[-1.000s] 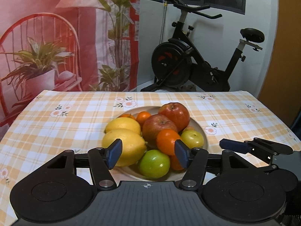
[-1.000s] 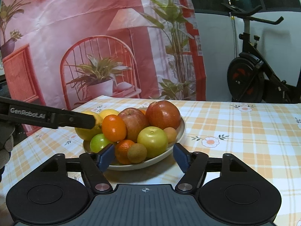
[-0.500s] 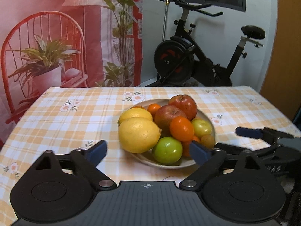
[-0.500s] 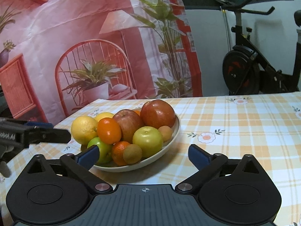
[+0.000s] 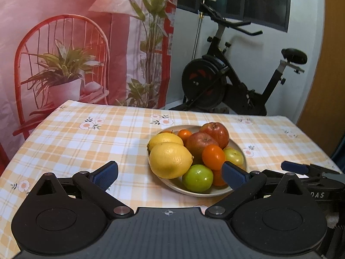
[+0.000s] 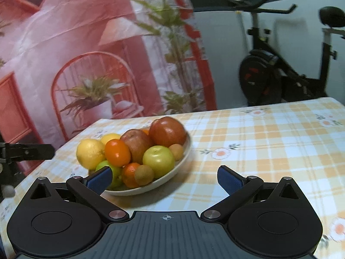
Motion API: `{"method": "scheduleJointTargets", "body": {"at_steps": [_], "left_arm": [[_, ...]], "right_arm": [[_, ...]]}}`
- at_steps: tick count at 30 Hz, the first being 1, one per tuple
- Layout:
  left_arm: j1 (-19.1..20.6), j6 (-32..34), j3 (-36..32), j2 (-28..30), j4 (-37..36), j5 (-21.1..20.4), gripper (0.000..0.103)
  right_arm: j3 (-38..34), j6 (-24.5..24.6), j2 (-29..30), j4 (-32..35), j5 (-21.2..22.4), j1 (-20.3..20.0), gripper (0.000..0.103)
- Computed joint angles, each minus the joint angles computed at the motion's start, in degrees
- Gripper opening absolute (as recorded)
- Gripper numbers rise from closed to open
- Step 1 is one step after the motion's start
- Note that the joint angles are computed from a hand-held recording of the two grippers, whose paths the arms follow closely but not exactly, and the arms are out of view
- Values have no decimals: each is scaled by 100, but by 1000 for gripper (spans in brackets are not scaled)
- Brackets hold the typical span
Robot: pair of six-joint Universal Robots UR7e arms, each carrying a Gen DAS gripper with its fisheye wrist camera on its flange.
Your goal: Organize fruits
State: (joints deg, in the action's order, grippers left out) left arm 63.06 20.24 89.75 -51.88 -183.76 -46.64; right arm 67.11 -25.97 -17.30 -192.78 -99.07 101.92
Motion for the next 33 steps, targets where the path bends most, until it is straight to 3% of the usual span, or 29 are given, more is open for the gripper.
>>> {"method": "scheduleJointTargets", "body": {"at_steps": [6,10,18,33], "left_arm": [[-93,-64,204,-190,-135,-53,103],[-189,-108,377,-368,-234,-58,103],[-491,-67,688,-655,-239,408,103],[-985,107,1343,-1211,-593,818,103]], "right_arm": [[337,366,-231,-363,-364,189,103],[456,339,-338,-471,-732,411,103],[644,297,-486,-511,-1407,851,103],[1090,386,-779,-676,-1983,1330,103]]}}
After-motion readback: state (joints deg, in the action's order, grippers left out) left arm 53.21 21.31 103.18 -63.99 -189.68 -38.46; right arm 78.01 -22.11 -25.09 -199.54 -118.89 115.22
